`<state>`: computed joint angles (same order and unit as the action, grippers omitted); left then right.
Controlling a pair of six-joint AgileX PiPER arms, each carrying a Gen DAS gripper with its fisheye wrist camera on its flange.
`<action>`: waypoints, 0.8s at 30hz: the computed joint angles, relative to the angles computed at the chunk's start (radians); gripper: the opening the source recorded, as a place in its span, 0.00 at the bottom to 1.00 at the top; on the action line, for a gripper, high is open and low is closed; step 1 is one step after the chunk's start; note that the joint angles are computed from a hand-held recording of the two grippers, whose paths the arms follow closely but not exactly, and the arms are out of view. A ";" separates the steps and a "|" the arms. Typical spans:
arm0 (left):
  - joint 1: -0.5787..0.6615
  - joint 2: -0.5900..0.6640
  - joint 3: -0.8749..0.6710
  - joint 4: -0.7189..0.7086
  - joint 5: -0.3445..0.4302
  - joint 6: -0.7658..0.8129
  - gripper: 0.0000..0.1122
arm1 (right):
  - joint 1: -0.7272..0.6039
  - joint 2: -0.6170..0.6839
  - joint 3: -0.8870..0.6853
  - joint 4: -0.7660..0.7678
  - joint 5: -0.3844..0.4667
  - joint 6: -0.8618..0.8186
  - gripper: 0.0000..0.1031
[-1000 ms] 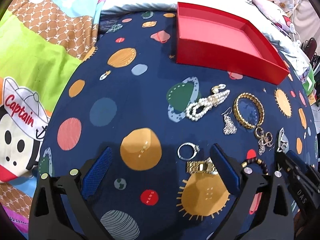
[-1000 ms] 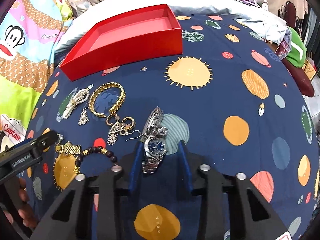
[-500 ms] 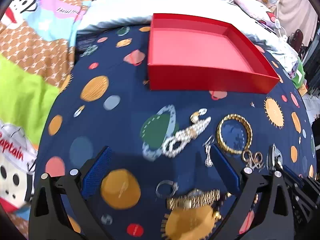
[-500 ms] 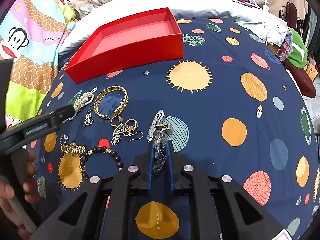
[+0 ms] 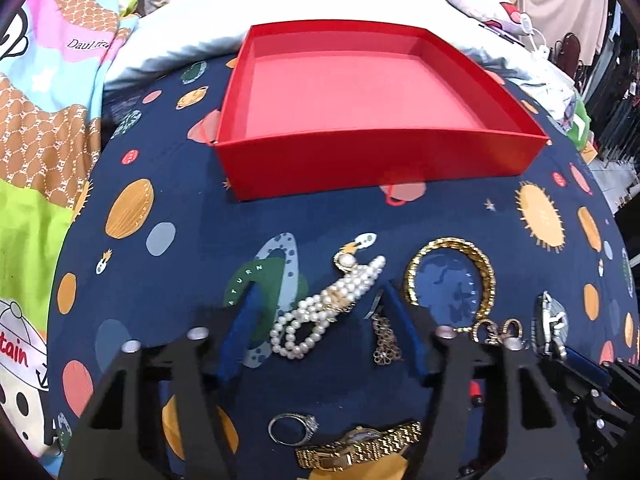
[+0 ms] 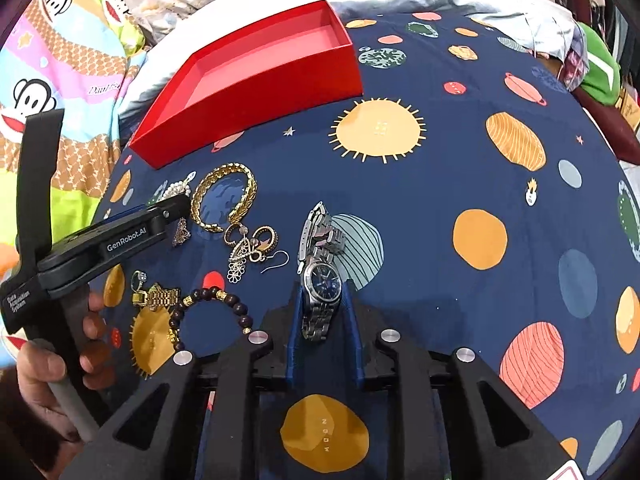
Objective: Organize jewelry
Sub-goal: 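Close the left tool on the white pearl necklace while the right tool holds the watch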
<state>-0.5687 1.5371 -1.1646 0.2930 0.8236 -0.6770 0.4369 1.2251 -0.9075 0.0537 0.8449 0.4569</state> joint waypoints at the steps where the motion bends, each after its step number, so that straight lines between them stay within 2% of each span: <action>1: 0.001 -0.004 0.000 -0.007 0.001 0.006 0.39 | -0.006 -0.001 0.001 0.015 0.001 -0.009 0.21; 3: 0.011 -0.016 0.007 -0.042 -0.007 0.032 0.26 | -0.037 -0.008 0.009 0.086 0.000 -0.055 0.22; 6: 0.028 -0.034 0.023 -0.095 -0.017 0.062 0.24 | -0.078 -0.018 0.024 0.179 -0.002 -0.118 0.23; 9: 0.027 -0.054 0.042 -0.110 -0.018 0.062 0.24 | -0.089 -0.017 0.031 0.206 -0.013 -0.136 0.23; 10: 0.027 -0.061 0.048 -0.118 -0.018 0.063 0.22 | -0.086 -0.014 0.030 0.202 -0.019 -0.134 0.23; 11: 0.026 -0.066 0.052 -0.124 -0.018 0.064 0.15 | -0.084 -0.010 0.028 0.197 -0.023 -0.132 0.23; 20: 0.034 -0.087 0.069 -0.154 -0.016 0.073 0.15 | 0.046 0.020 -0.011 -0.019 -0.023 0.008 0.21; 23: 0.050 -0.102 0.081 -0.179 -0.019 0.092 0.15 | 0.061 0.013 -0.010 -0.050 -0.025 0.028 0.14; 24: 0.055 -0.109 0.086 -0.187 -0.020 0.097 0.15 | 0.069 0.007 -0.011 -0.064 -0.026 0.035 0.06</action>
